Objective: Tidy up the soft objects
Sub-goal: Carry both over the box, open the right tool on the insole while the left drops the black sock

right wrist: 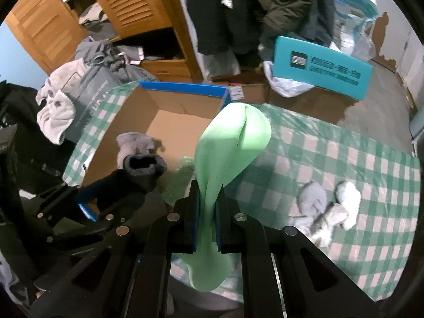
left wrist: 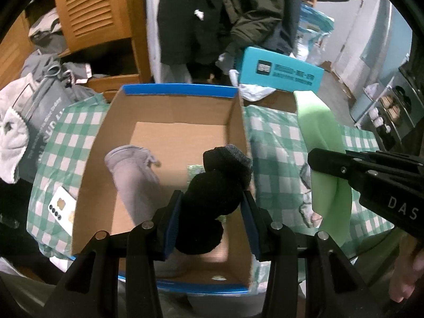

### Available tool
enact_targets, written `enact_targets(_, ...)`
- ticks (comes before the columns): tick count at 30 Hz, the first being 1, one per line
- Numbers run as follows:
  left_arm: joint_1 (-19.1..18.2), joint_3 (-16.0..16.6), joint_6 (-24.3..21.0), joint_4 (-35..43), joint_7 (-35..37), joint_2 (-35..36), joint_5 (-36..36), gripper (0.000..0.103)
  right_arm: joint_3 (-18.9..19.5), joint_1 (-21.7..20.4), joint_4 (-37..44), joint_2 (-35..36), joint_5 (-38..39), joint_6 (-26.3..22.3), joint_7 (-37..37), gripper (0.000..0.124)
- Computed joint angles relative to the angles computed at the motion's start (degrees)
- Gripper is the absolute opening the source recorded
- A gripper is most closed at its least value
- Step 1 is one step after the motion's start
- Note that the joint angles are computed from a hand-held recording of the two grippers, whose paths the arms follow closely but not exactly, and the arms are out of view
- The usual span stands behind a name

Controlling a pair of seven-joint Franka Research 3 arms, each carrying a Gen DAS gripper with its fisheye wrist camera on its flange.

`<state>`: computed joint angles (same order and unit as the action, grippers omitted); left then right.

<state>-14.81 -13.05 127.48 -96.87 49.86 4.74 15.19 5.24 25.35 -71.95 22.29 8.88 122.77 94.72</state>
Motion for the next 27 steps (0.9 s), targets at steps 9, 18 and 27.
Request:
enact_targets(9,1.82,1.01,-0.42,-3.51,-0.94,-2.13,-0.68,0.045,0.39,2.65,9.75,6.93,-0.69,-4.43,0.5,0.01)
enact_targets(18,3.24,1.5,-1.27,-5.78,-1.95,-3.13,-1.65,0.045,0.18,5.01,20.07,14.06,-0.87,-9.61,1.01,0.01)
enact_targets(27,3.82,1.62,-2.66,-5.92,-3.66,-2.99,-1.1,0.047,-0.36,6.0,25.78,17.85,-0.61,-11.57,1.21,0.033)
